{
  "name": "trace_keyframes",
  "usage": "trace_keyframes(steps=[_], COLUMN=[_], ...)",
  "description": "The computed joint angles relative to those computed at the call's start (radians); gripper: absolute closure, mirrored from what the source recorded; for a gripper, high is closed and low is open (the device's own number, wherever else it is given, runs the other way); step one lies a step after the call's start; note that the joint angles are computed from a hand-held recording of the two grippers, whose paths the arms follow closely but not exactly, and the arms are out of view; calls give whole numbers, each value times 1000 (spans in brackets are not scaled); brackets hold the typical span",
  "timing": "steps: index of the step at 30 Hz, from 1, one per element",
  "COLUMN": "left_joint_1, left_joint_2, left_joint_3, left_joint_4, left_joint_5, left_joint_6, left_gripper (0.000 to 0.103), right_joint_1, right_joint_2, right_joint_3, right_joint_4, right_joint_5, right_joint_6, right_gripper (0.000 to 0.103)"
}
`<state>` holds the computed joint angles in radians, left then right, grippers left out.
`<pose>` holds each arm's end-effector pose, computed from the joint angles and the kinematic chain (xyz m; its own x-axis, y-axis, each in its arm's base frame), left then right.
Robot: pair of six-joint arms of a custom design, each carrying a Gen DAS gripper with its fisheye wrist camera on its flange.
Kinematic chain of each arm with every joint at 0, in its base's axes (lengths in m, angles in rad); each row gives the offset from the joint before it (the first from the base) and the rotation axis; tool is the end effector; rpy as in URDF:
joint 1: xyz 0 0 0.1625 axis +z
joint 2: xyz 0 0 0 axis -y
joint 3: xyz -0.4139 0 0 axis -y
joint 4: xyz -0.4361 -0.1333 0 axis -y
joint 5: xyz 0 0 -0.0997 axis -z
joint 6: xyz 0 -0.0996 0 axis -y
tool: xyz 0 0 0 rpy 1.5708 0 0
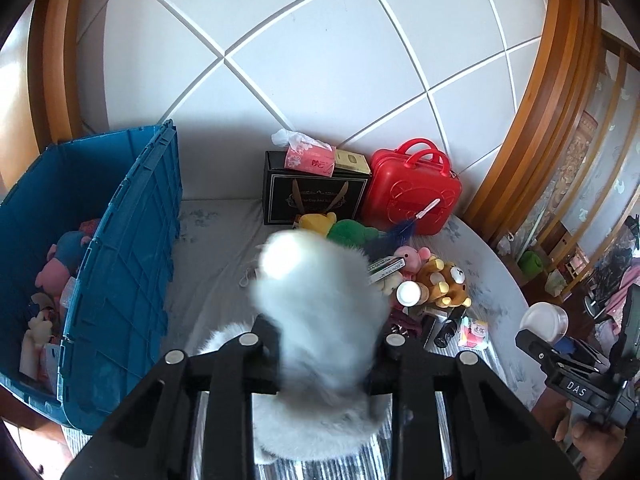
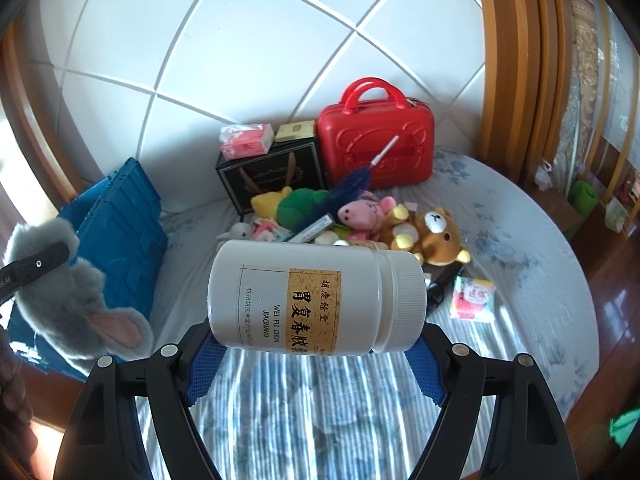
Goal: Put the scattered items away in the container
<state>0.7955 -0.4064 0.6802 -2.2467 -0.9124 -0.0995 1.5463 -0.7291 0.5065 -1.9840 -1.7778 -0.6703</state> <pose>-0.5070 -0.7949 0.1747 -0.7929 0.3154 -0.5214 0.5682 0.6920 -0.4454 0.0914 -0.8746 0.5153 -0.7766 -0.3853 0.4985 -0.5905 0.7210 -0.3626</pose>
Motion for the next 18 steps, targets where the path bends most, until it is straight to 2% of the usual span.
trace_keyframes(steps=[6,9,14,18], left_joint_1=[8,12,27,45], left_joint_2=[-20,-30,-46,-41], left_joint_3=[4,7,15,9], left_joint_4=[-4,-12,-18,30], left_joint_5=[-19,-28,-43,-78], left_joint_6=[26,40,42,35], left_gripper=[95,99,99,99], right_joint_1=[19,27,34,30], right_joint_2=[-31,-44,-69,-82], right_joint_3=[69,100,157,189], right_joint_4=[-34,-52,-85,-95], right_joint_5=[9,8,6,-2], right_joint_6=[15,21,30,41], right_gripper=[23,23,23,23])
